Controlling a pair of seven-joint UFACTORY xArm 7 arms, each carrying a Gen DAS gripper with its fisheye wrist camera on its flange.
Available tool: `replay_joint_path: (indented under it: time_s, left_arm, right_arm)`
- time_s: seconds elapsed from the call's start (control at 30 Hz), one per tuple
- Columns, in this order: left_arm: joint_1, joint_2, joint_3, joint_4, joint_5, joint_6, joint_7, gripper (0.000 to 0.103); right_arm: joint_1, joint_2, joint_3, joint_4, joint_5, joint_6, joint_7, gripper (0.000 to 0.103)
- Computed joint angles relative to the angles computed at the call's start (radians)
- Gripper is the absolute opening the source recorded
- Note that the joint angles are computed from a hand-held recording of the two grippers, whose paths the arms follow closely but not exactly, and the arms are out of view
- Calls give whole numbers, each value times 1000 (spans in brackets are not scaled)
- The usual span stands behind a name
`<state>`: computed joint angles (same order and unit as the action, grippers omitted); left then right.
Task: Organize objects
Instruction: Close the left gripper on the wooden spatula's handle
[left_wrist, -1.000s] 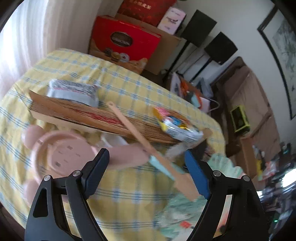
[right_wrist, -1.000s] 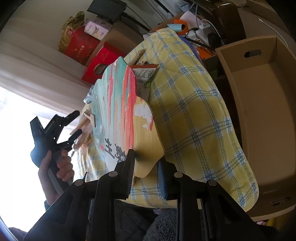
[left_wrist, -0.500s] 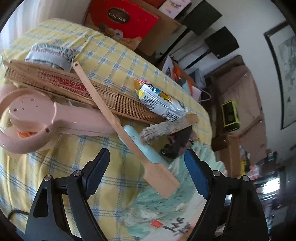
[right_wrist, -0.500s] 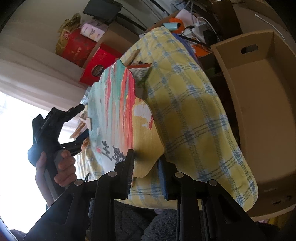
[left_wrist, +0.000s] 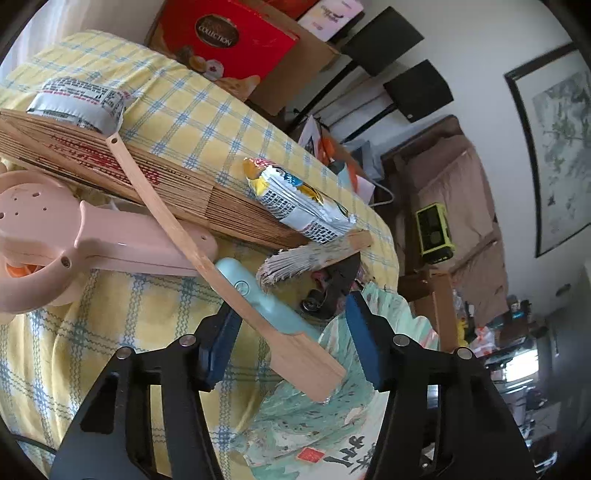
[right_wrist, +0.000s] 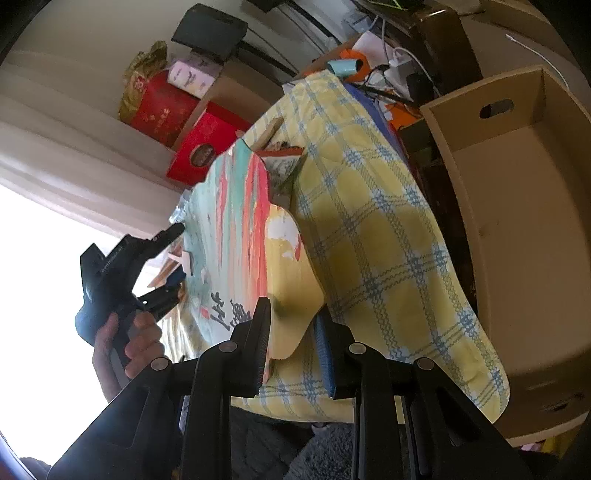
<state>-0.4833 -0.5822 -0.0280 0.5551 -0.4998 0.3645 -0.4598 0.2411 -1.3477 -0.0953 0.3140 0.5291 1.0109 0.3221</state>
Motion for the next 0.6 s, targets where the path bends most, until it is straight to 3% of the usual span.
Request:
replay_joint_path:
  time_s: [0.17,0.2,0.6]
  left_arm:
    - [5,-5,-4,-2,21,-7,9,42]
    - [19,-6,-14,1,36,4,0,31]
    - [17,-9,-12,0,45,13,5,32]
  right_arm:
    - [0,2,2,5,-7,-11,-6,24]
    - [-1,3,5,6,-11,-11,-4,24]
    - [-9,4,-1,2,-25,-8,-5,24]
